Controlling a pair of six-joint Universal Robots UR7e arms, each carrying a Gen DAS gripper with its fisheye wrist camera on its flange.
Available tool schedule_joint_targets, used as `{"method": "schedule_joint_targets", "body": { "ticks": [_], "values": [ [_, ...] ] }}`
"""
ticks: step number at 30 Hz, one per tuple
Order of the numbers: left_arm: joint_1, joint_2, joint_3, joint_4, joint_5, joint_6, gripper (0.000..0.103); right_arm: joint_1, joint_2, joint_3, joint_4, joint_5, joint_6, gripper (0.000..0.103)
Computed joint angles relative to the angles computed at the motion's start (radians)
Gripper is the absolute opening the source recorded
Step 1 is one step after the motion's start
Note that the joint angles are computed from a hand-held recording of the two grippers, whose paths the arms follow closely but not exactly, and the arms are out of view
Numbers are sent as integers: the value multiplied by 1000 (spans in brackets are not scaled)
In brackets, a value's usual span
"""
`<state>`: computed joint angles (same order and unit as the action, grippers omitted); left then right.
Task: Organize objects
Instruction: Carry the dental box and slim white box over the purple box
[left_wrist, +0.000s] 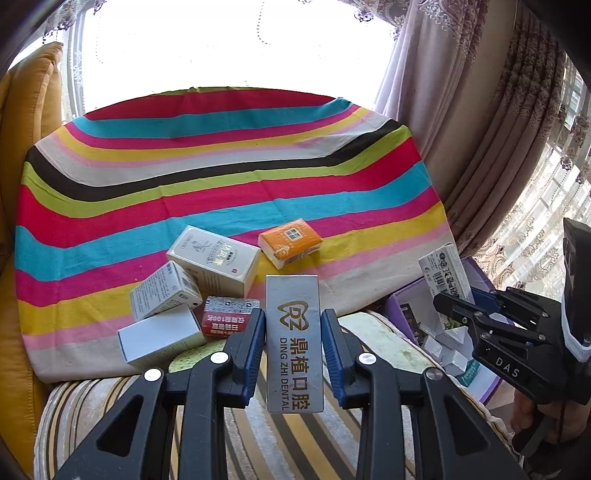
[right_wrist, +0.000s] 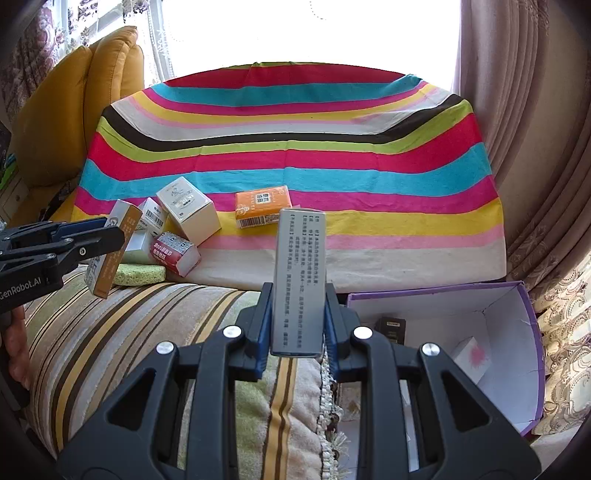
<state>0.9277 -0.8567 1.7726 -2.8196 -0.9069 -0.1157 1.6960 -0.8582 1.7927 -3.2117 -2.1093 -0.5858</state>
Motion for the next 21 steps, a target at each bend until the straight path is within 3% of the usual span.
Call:
{"method": "schedule_joint_targets", "body": {
  "ticks": [3, 21],
  "values": [
    [-6, 15, -12, 23, -73, -8, 32, -15, -36, 32, -19, 0, 7, 28],
    [-76, 188, -168, 133, -208, 101, 32, -139, -175, 93, -114, -81, 56, 28]
  ]
}}
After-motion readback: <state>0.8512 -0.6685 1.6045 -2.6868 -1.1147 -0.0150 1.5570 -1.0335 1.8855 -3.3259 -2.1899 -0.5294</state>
